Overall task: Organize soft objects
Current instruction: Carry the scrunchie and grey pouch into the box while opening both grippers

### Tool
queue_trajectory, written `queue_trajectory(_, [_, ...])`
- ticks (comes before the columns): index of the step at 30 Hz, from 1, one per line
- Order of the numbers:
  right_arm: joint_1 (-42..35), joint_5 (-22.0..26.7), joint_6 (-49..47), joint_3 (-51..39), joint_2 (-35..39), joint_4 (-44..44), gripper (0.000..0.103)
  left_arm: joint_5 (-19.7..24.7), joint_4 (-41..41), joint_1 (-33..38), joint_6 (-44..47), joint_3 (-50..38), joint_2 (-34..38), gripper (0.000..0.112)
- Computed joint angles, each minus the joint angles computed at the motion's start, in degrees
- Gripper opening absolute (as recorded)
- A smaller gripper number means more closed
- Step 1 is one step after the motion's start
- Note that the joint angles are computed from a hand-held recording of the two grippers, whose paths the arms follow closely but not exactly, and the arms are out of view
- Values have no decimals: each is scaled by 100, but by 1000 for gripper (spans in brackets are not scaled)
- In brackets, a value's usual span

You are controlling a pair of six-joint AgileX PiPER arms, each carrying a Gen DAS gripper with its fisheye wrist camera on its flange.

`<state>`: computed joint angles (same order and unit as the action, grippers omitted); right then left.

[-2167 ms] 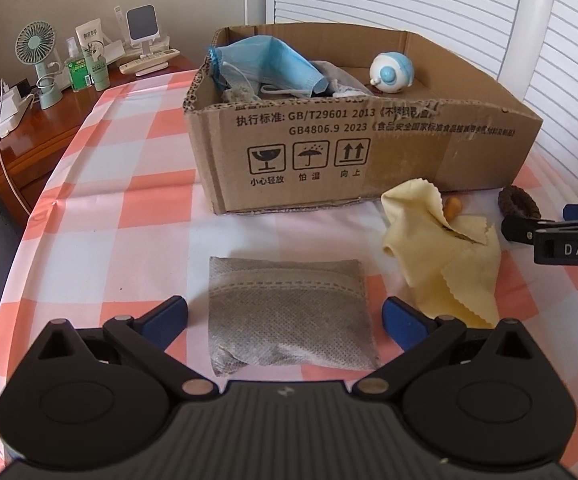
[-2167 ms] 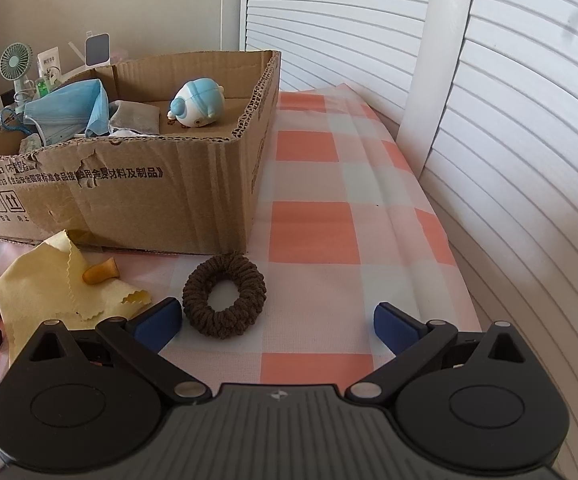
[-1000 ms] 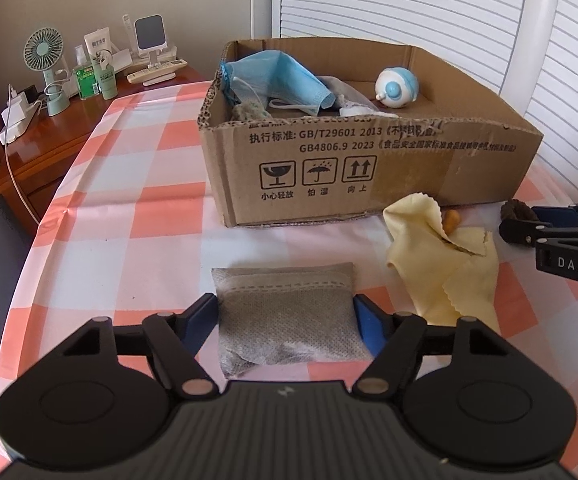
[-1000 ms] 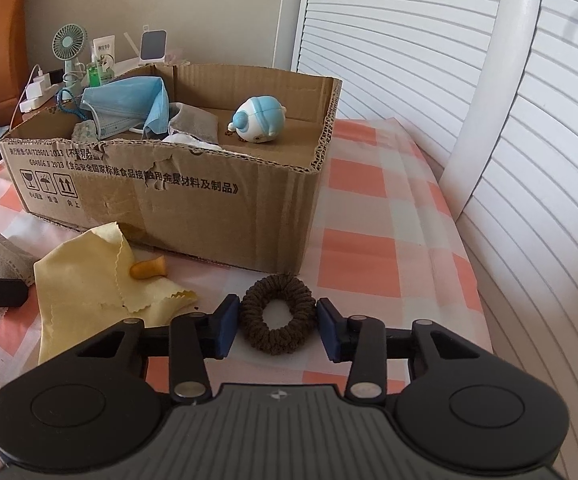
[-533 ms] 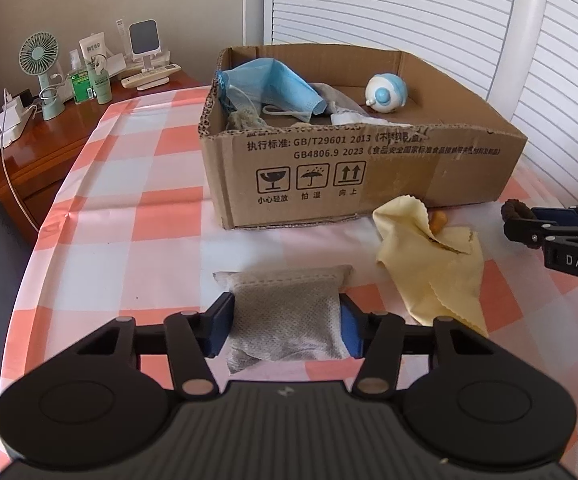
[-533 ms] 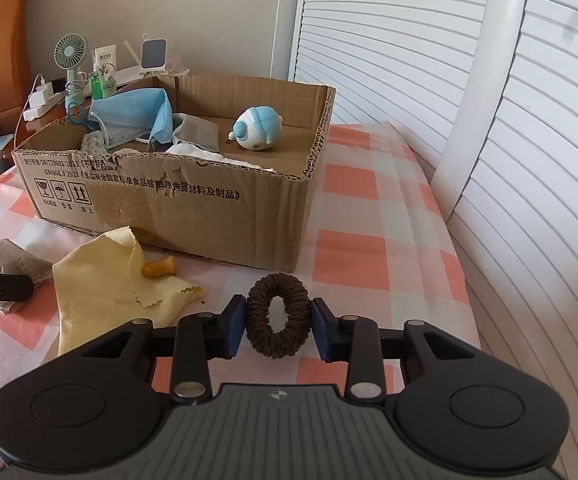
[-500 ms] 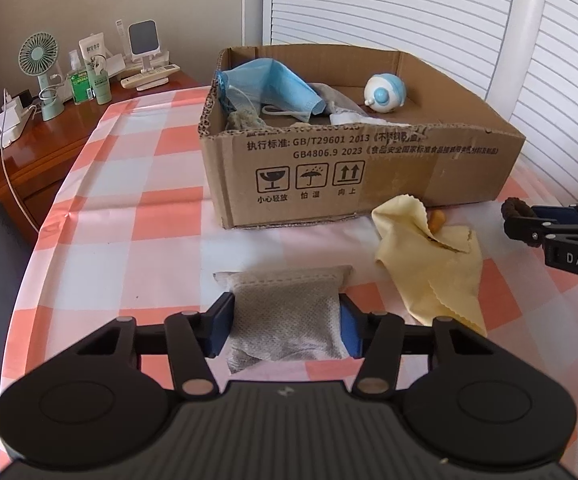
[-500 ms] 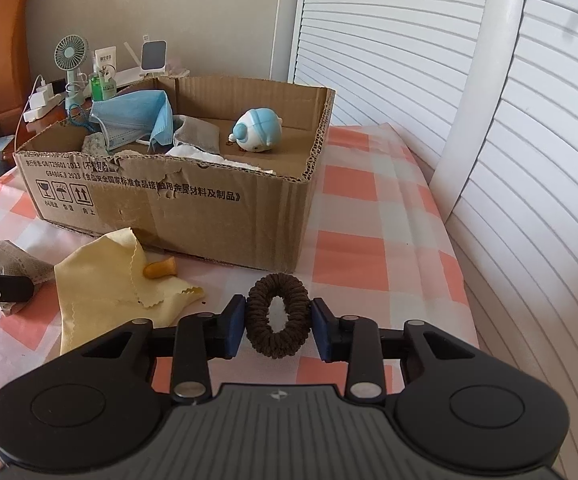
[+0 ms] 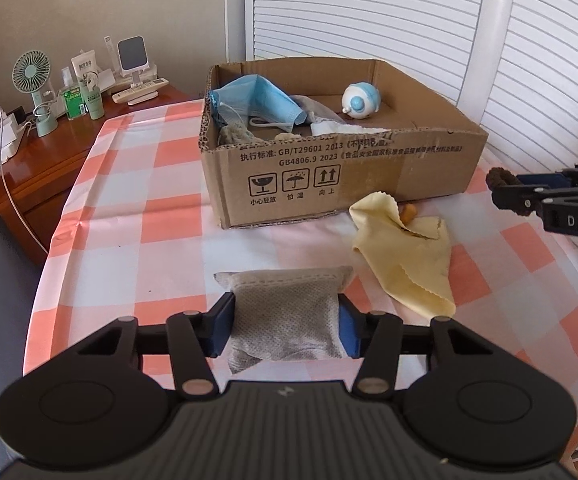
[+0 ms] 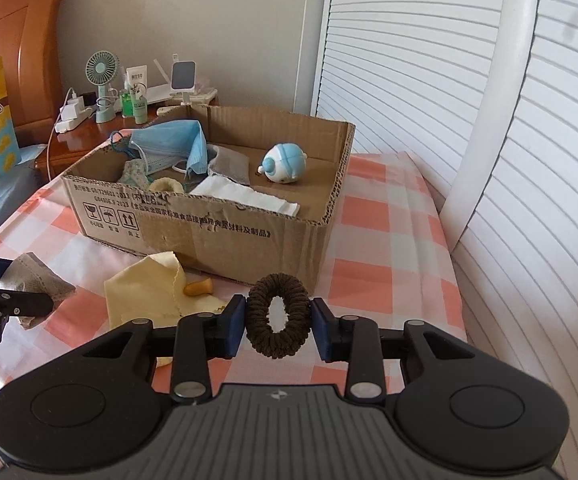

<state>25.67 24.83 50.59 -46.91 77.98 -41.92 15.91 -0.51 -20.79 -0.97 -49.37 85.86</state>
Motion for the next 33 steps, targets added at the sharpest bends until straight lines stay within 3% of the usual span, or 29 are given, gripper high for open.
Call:
queue_trajectory(5, [-111, -15, -971, -408, -143, 579, 40, 267, -985, 206, 1221, 64, -352, 51])
queue_trajectory(9, [-176, -95, -1318, -870, 42, 673, 40, 455, -1169, 297, 1611, -49, -517, 51])
queue_trajectory(15, [-451, -203, -2113, -1815, 791, 1286, 40, 625, -1422, 429, 2021, -411, -534, 51])
queue_trajectory(18, [-499, -183, -1834, -2225, 1237, 981, 42, 662, -1341, 421, 2007, -665, -439, 51])
queue_trajectory(19, [-505, -250, -1583, -2296, 1380, 744, 46, 669, -1336, 414, 2030, -775, -375, 51])
queue_trajectory(21, [-534, -292, -1164, -2408, 1588, 406, 68, 711, -1267, 402, 2027, -1024, -227, 51])
queue_trajectory(22, [-584, -317, -1102, -2435, 1664, 433, 88, 723, -1174, 384, 1968, -1153, -149, 51])
queue_trajectory(23, [-615, -334, -1049, -2426, 1686, 474, 97, 719, -1062, 357, 1906, -1297, -60, 51])
queue_trajectory(26, [-688, -536, -1154, -2158, 1542, 842, 100, 737, -857, 309, 1802, -1695, 200, 51])
queue_trajectory(33, [-345, -276, 239, -1349, 873, -195, 103, 1200, -708, 185, 1788, -3176, 1170, 51])
